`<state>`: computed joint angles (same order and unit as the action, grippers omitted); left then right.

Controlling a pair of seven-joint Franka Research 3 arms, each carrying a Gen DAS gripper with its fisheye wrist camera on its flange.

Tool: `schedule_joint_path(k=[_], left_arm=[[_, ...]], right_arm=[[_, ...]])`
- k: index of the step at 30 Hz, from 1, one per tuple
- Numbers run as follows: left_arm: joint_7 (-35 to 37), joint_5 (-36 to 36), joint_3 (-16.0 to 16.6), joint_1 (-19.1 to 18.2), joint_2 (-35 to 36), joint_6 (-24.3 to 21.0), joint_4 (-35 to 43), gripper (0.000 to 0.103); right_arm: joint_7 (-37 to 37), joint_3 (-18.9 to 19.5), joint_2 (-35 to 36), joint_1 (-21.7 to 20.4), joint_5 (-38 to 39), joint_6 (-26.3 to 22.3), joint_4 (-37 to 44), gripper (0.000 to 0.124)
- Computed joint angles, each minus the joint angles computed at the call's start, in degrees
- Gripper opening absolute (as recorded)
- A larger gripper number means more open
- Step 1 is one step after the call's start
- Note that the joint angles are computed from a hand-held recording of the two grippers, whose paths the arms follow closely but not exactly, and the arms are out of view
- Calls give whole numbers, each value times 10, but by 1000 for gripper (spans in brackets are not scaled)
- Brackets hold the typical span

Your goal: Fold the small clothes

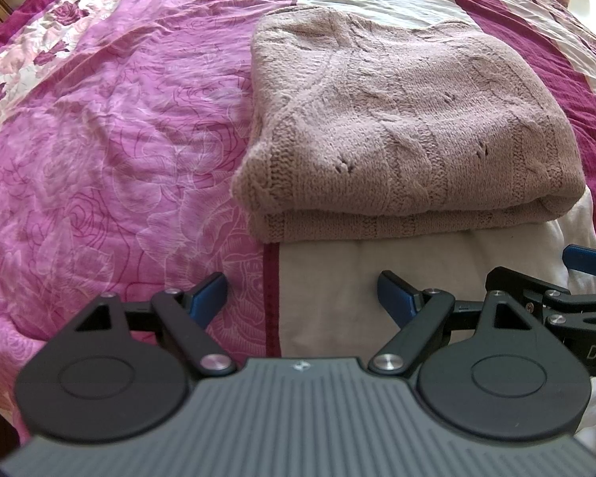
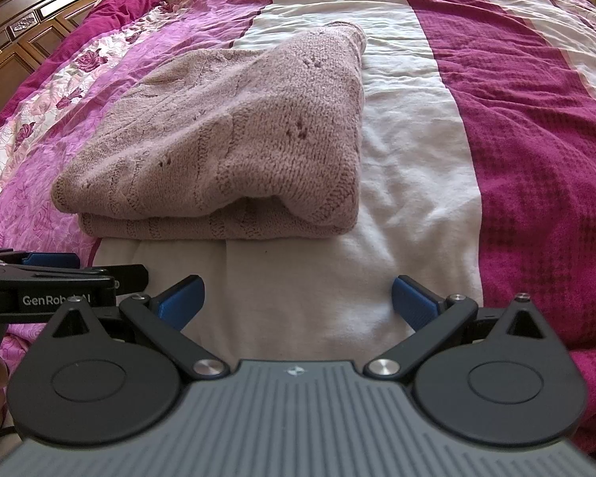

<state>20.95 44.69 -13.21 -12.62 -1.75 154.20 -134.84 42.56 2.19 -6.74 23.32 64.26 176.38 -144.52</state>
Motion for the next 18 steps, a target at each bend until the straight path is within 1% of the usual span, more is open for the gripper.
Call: schedule_joint_path(k=[18], left_arm=[[0, -2, 0, 0, -3, -1, -1, 84]], right_arm=[[-3, 0, 0, 0, 3, 1, 0, 103]])
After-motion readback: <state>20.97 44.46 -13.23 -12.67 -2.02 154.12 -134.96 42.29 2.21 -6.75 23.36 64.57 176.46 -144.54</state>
